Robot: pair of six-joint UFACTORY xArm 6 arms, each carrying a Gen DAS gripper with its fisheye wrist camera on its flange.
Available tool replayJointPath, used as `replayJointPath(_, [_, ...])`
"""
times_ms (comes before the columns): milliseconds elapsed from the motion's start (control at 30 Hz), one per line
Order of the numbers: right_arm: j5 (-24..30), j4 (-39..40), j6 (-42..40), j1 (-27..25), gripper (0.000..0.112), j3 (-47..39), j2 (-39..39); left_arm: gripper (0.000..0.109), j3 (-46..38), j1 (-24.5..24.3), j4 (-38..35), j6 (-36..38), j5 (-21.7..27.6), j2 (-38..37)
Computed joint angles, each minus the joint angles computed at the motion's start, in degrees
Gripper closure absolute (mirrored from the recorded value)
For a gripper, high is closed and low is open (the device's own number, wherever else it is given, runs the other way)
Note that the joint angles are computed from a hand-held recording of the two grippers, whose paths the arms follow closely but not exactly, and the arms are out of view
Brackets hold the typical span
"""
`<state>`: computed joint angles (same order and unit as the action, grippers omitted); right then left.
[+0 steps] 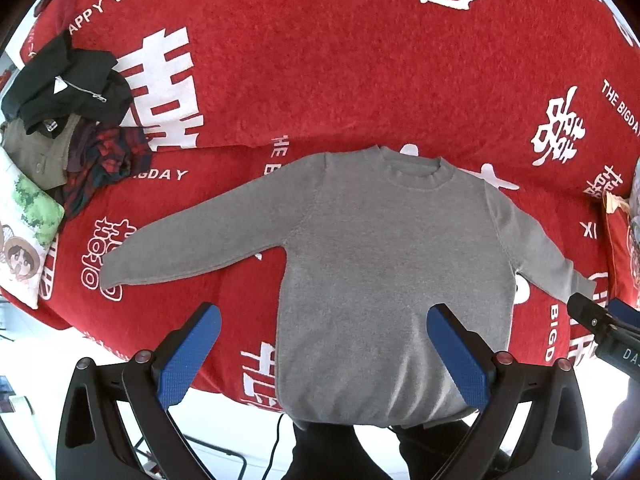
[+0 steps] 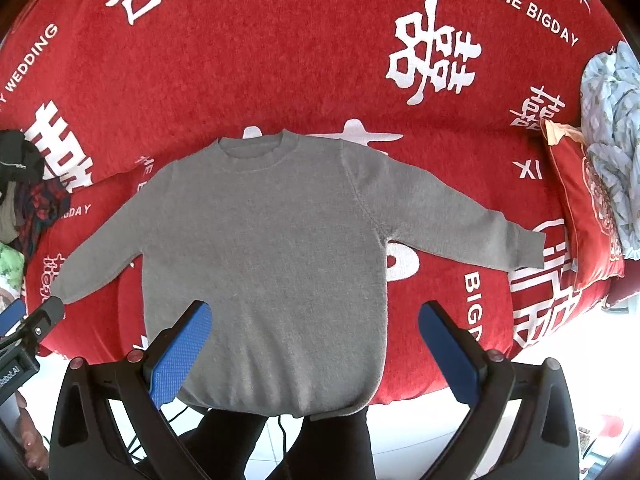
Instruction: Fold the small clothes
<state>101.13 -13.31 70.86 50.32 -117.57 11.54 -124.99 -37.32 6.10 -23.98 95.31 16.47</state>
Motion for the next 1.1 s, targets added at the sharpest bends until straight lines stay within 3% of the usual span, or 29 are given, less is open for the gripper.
replayJointPath(1100, [-1.3, 1.1, 0.1, -0.8, 0.009, 3.0, -1.4, 0.006, -1.8, 0.4, -1.1, 0.6, 1.8, 1.9])
